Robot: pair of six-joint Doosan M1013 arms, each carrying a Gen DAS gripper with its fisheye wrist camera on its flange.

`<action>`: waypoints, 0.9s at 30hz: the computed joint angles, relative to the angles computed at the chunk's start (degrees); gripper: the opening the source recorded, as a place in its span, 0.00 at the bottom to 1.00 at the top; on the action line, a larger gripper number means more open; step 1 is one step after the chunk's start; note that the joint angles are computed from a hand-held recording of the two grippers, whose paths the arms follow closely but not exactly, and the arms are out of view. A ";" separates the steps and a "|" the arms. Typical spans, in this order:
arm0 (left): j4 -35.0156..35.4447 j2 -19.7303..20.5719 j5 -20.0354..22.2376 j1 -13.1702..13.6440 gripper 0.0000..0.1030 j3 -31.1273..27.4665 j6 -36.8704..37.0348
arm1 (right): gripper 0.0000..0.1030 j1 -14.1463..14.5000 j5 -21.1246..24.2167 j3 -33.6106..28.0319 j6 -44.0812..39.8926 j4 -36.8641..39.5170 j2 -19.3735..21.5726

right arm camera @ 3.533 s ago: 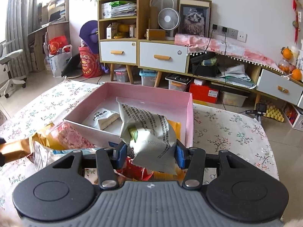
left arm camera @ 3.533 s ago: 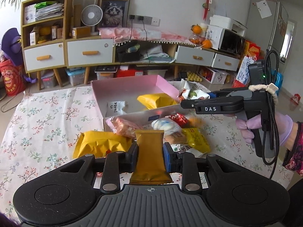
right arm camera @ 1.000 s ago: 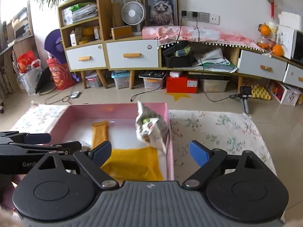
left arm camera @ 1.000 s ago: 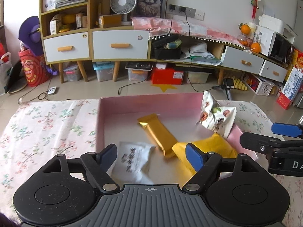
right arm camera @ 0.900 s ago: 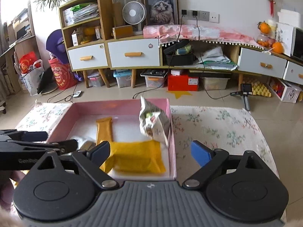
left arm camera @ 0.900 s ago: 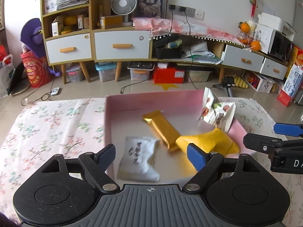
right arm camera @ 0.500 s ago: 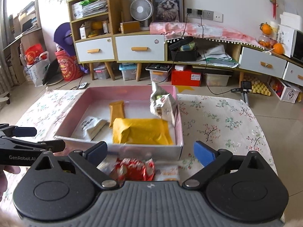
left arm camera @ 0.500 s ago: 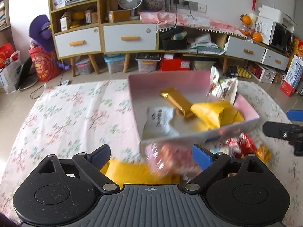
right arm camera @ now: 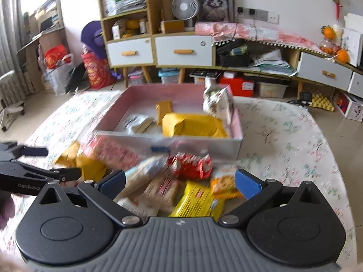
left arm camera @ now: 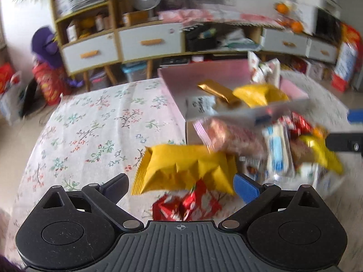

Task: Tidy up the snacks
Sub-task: 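Lift both open tools out of the box back toward the pile, then grasp the red packet with the left tool while the right tool grasps the white milk packet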

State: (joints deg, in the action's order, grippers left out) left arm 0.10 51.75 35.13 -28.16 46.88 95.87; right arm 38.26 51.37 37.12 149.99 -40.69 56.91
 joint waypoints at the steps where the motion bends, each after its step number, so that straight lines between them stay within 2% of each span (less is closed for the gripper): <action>1: -0.88 -0.41 -1.01 0.14 0.97 1.18 2.52 | 1.00 0.18 -0.04 0.05 -0.98 -0.04 0.00; 5: -4.64 -1.46 -3.23 0.89 0.97 4.28 8.37 | 1.00 0.72 -3.22 3.36 -2.35 -0.98 -1.34; 12: -12.99 -1.80 -4.56 2.28 0.97 6.44 12.51 | 1.00 1.11 -7.04 6.80 -4.48 -1.95 -2.58; 20: -19.43 -1.66 -6.00 2.50 0.96 7.32 17.79 | 1.00 1.16 -8.93 6.62 -6.88 -1.08 -1.95; 27: -21.32 -1.10 -5.79 2.26 0.95 6.68 17.17 | 1.00 1.36 -9.42 5.70 -11.30 1.52 -1.08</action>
